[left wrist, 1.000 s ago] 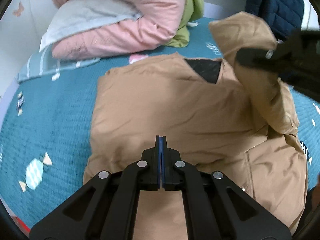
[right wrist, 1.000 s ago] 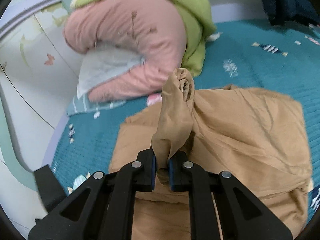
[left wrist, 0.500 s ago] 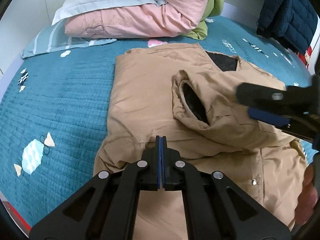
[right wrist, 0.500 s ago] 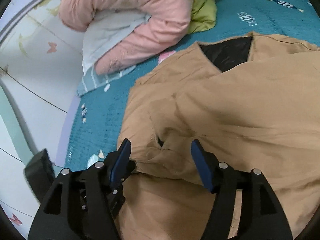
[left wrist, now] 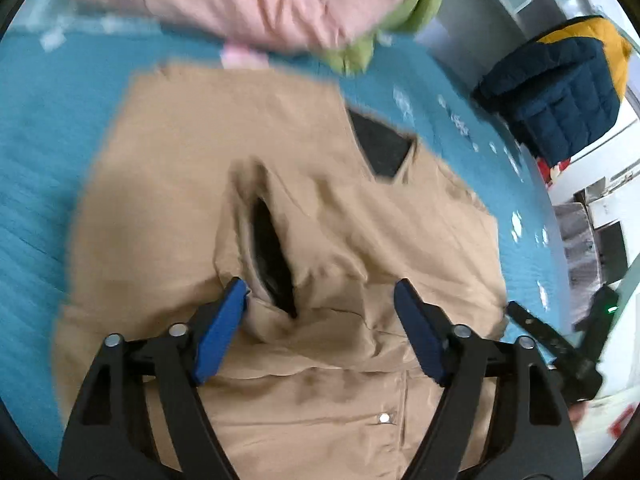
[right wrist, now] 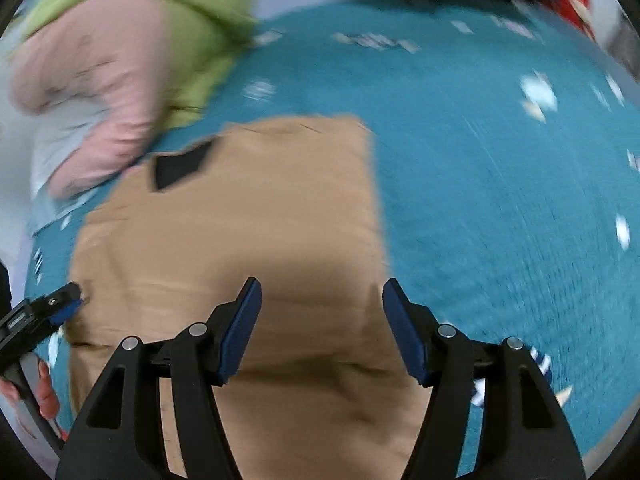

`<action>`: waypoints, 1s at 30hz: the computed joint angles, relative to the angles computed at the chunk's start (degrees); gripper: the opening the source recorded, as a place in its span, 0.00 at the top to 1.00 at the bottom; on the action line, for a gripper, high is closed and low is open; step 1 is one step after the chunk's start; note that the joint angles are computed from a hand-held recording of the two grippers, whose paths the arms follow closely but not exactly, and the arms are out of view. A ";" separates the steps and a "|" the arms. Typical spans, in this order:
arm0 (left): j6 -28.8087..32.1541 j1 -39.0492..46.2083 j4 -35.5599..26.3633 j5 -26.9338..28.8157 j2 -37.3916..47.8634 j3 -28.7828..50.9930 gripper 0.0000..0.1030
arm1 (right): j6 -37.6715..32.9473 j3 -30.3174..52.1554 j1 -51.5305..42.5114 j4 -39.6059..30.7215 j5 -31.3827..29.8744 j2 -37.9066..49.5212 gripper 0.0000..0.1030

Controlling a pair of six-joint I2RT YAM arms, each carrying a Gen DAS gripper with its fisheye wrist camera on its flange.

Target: Fold large clothes

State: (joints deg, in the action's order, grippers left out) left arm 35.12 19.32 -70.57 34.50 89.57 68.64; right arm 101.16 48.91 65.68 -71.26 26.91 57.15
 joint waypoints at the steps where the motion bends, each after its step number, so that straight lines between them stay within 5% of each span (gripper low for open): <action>1: -1.61 -1.68 2.35 -2.44 -0.29 -1.76 0.59 | 0.32 -3.59 -0.40 3.03 -0.46 -2.74 0.53; 2: -2.09 -3.27 4.97 -3.88 -0.79 -3.96 0.69 | -0.51 -6.06 -0.99 5.33 -0.88 -4.73 0.67; 6: -2.66 -4.51 8.31 -3.72 -7.14 -7.70 0.87 | -1.81 -6.33 -0.82 5.16 -0.89 -4.89 0.89; 9: -0.35 -4.46 6.85 -3.92 -12.22 -8.20 0.87 | 1.34 -4.52 1.99 1.50 0.97 -5.48 0.93; 11: 0.13 -5.92 8.89 -6.31 -10.85 -10.11 0.87 | -2.70 -7.91 -1.74 6.02 -1.80 -4.27 0.93; 13: -3.40 -7.47 12.70 -7.03 -6.02 -11.14 0.86 | -7.78 -9.42 -5.85 10.20 -3.61 -1.01 0.93; 16: -6.40 -5.91 8.71 -4.57 -3.77 -6.91 0.85 | -6.97 -7.87 -5.30 7.77 -2.88 -3.08 0.91; 19: -5.11 -5.01 7.72 -5.66 -8.36 -6.08 0.51 | 1.18 -8.84 -3.65 4.73 -0.89 -10.34 0.67; 21: -4.01 -4.98 5.98 -5.39 -9.45 -3.96 0.17 | 3.84 -7.92 -3.46 2.56 1.70 -12.84 0.36; 24: -8.29 -6.85 9.95 -6.77 -8.79 -2.56 0.17 | -8.64 -5.04 -12.54 3.39 1.94 -12.02 0.35; 26: -10.70 -8.95 11.68 -9.03 -6.09 -1.01 0.17 | -21.67 -5.31 -23.36 10.42 -2.37 -11.30 0.35; 28: -13.11 -11.55 13.56 -10.25 -2.13 0.08 0.41 | -32.02 -5.44 -34.05 18.19 -9.19 -6.88 0.35; 29: -12.84 -12.38 13.26 -11.67 -0.22 0.81 0.75 | -34.39 -5.89 -36.07 19.99 -10.88 -6.12 0.35; 30: -13.15 -13.61 14.25 -12.74 1.17 0.89 0.82 | -37.65 -6.00 -39.12 23.15 -13.44 -3.48 0.35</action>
